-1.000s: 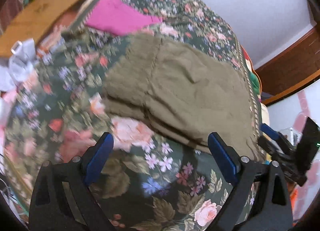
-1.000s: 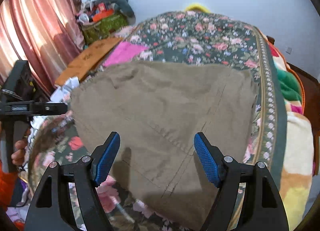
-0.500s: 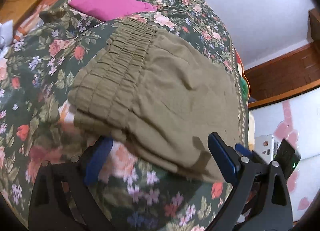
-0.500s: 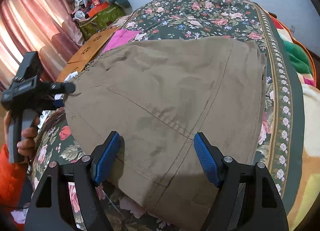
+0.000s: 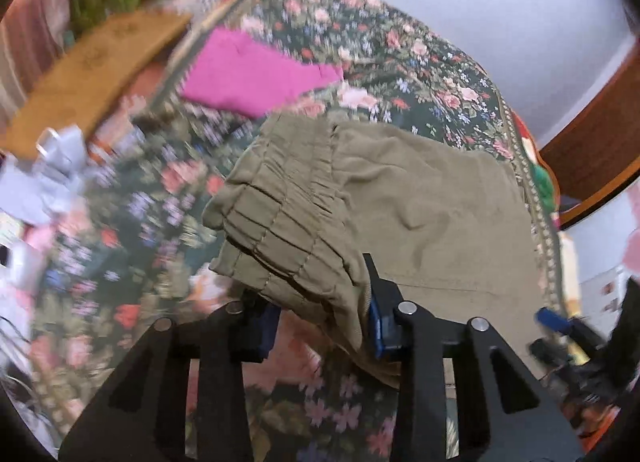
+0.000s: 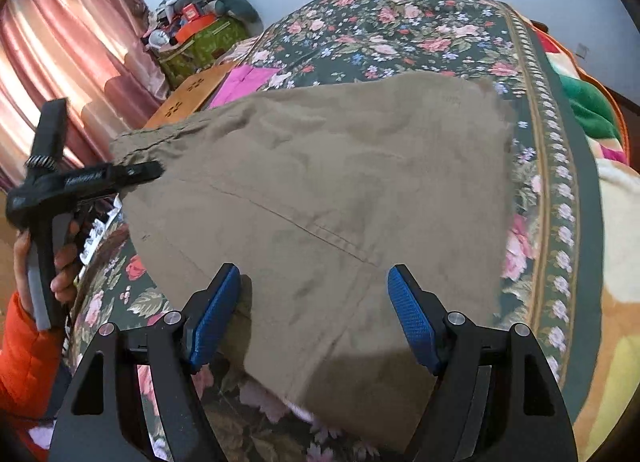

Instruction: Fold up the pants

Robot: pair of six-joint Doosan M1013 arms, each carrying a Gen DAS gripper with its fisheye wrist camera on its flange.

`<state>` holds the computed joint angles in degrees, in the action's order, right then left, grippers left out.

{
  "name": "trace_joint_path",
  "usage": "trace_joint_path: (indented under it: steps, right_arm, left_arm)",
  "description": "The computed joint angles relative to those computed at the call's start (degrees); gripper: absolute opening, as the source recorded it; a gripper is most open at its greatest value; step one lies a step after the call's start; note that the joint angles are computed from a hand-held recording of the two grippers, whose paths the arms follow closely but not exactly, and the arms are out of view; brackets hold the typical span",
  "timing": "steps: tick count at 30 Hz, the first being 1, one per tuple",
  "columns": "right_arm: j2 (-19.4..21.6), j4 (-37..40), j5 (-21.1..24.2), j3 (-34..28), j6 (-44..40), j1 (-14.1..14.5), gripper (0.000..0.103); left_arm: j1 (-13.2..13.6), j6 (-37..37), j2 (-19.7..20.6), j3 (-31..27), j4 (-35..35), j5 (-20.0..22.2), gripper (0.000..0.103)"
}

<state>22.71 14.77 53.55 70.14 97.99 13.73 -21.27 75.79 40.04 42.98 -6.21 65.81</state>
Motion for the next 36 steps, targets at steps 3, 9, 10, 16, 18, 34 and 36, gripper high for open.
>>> trace_joint_path:
  steps: [3, 9, 10, 16, 18, 34, 36]
  right_arm:
    - [-1.7, -0.9, -1.6, 2.0, 1.4, -0.2, 0.073]
    - [-4.4, -3.7, -2.5, 5.5, 4.6, -0.4, 0.073]
    - [-4.6, -4.2, -2.4, 5.8, 5.0, -0.3, 0.073]
    - [-4.9, -3.6, -2.8, 7.1, 5.4, -0.4, 0.073]
    - [-5.0, -3.5, -3.4, 7.4, 5.4, -0.4, 0.073]
    - [-5.8, -0.4, -5.7, 9.3, 3.2, -1.0, 0.073]
    - [-5.9, 0.0, -5.9, 9.4, 3.0, -1.1, 0.073]
  left_arm:
    - [-1.3, -0.9, -3.0, 3.7, 7.3, -3.6, 0.034]
    - [-3.5, -3.2, -7.7, 9.9, 20.4, -8.8, 0.033]
    - [-3.9, -3.4, -8.2, 10.5, 22.4, -9.5, 0.032]
    - [-5.9, -2.7, -9.1, 10.2, 26.8, -12.8, 0.029]
    - [-6.4, -1.3, -8.8, 8.9, 25.6, -13.9, 0.027]
    - [-8.3, 14.7, 0.4, -9.2, -0.3, -2.0, 0.022]
    - [-8.2, 15.2, 1.7, -11.2, -3.1, 1.0, 0.022]
